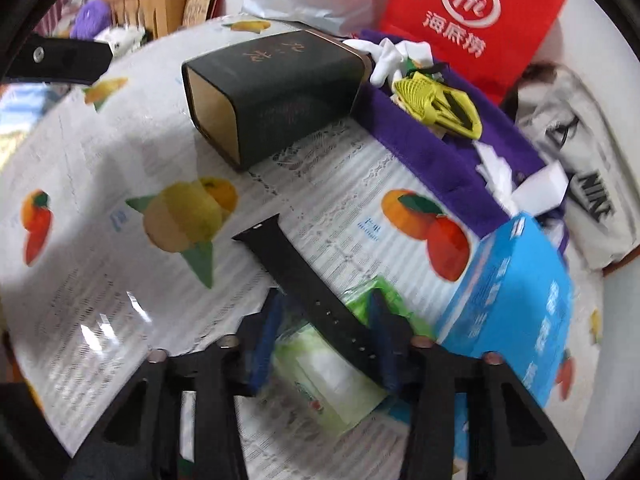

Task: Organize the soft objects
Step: 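Grasp the black strap beside the blue tissue pack with the right tool, then grasp the green tissue pack with the left tool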

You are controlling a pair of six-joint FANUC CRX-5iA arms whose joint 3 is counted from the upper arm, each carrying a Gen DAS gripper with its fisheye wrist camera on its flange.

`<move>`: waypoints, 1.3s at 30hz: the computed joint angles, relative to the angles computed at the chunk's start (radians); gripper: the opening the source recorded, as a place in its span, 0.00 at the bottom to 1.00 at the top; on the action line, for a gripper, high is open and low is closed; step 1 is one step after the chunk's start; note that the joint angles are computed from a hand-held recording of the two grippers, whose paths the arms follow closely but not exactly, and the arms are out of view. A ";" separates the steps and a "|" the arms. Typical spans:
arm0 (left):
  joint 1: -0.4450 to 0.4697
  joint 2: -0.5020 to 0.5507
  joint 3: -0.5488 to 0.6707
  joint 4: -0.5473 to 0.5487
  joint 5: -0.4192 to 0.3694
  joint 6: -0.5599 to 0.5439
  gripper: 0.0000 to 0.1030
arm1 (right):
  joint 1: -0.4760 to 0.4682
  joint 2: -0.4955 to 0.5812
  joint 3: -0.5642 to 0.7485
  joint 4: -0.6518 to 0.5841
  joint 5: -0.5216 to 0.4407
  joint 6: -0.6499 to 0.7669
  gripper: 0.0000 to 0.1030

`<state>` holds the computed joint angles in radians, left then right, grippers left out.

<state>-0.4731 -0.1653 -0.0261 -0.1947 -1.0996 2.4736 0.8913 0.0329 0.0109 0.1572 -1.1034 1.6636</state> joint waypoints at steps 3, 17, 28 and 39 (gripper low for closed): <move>0.010 -0.009 -0.022 0.018 0.016 -0.006 0.81 | -0.013 0.008 0.042 -0.042 -0.030 0.011 0.07; -0.003 0.017 -0.034 0.065 0.042 -0.038 0.81 | -0.161 -0.016 0.174 -0.373 -0.128 -0.022 0.03; -0.086 0.175 0.050 0.161 0.133 -0.184 0.81 | -0.267 -0.234 -0.016 -0.383 -0.070 -0.124 0.03; -0.166 0.380 0.239 0.169 0.074 -0.256 0.81 | -0.407 -0.343 -0.141 -0.419 -0.070 -0.134 0.03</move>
